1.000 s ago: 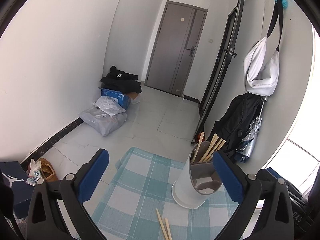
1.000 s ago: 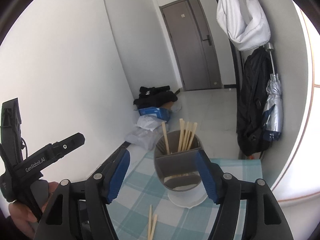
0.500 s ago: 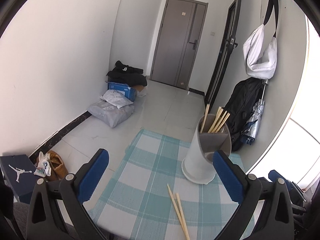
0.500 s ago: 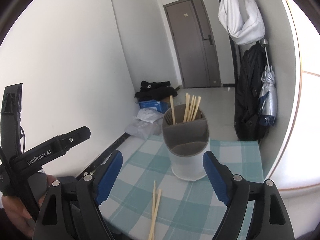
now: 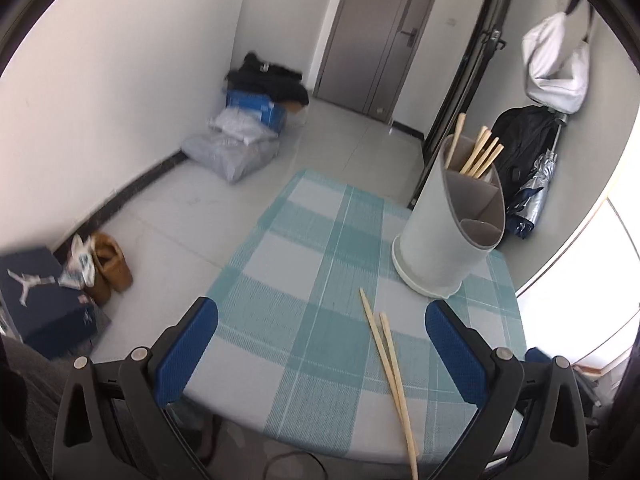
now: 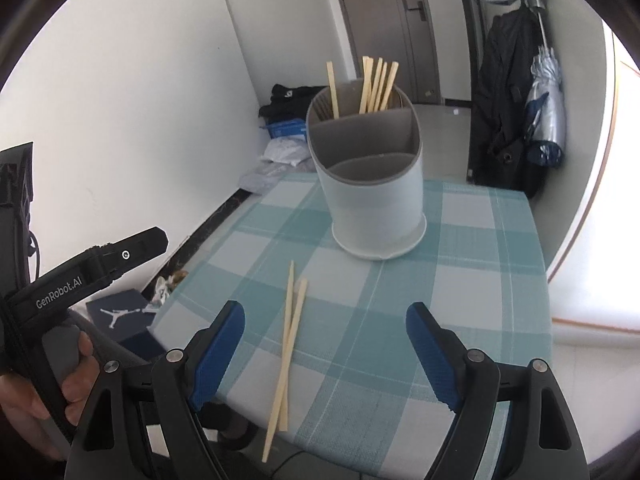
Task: Organize utensils
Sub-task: 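Withdraw both open tools from the holder back over the last chopsticks, then close the right tool on one chopstick while the left tool grasps the other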
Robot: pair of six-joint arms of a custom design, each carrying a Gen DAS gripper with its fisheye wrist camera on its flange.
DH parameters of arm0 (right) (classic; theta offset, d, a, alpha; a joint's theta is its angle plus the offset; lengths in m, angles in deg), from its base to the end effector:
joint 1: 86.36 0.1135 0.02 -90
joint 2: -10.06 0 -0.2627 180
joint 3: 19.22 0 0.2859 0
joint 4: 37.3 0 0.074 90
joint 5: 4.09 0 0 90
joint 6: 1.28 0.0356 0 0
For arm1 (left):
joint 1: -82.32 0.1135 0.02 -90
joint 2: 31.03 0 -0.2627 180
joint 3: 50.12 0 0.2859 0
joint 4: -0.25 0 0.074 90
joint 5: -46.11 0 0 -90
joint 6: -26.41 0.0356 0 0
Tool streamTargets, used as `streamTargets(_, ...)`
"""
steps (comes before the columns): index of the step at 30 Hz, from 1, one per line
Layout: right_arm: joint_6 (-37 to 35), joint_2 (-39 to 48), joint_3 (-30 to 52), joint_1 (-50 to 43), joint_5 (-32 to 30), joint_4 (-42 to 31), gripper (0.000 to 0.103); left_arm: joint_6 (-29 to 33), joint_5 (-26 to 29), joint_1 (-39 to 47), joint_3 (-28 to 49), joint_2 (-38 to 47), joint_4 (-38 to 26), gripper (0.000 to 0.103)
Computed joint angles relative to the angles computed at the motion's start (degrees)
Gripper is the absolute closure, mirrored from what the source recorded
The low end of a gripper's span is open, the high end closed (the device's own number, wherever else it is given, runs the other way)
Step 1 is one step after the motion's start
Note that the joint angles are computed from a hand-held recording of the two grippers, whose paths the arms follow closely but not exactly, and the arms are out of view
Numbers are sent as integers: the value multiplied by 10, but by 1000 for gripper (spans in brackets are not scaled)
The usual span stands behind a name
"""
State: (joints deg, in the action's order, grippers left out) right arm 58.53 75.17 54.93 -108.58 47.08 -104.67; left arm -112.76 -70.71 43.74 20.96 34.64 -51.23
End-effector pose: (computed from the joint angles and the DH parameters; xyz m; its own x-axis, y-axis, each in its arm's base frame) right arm 0.2354 -0.0721 0.3101 -0.6759 -0.1471 -0.7222 -0.4050 0.8928 0.1972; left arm 0.2209 -0.1557 0.3036 -0.6040 -0.3819 -0.6995 -0.2221 0.9236 -0.3125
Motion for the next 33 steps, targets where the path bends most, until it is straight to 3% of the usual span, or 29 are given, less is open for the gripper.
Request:
streamTargets(11, 37, 52, -6, 62, 96, 29, 21, -23, 77, 54, -6, 29, -19, 1)
streamTargets(21, 64, 134, 42, 144, 160, 25, 38, -35, 178, 124, -9, 40, -28, 1)
streamTargets(23, 74, 158, 59, 161, 172, 25, 48, -42, 195, 137, -11, 39, -28, 1)
streamTargets(29, 104, 231, 115, 202, 189, 11, 65, -39, 202, 157, -3, 46, -30, 1)
streamTargets(33, 103, 248, 128, 229, 211, 14, 72, -36, 199, 164, 1, 44, -29, 1)
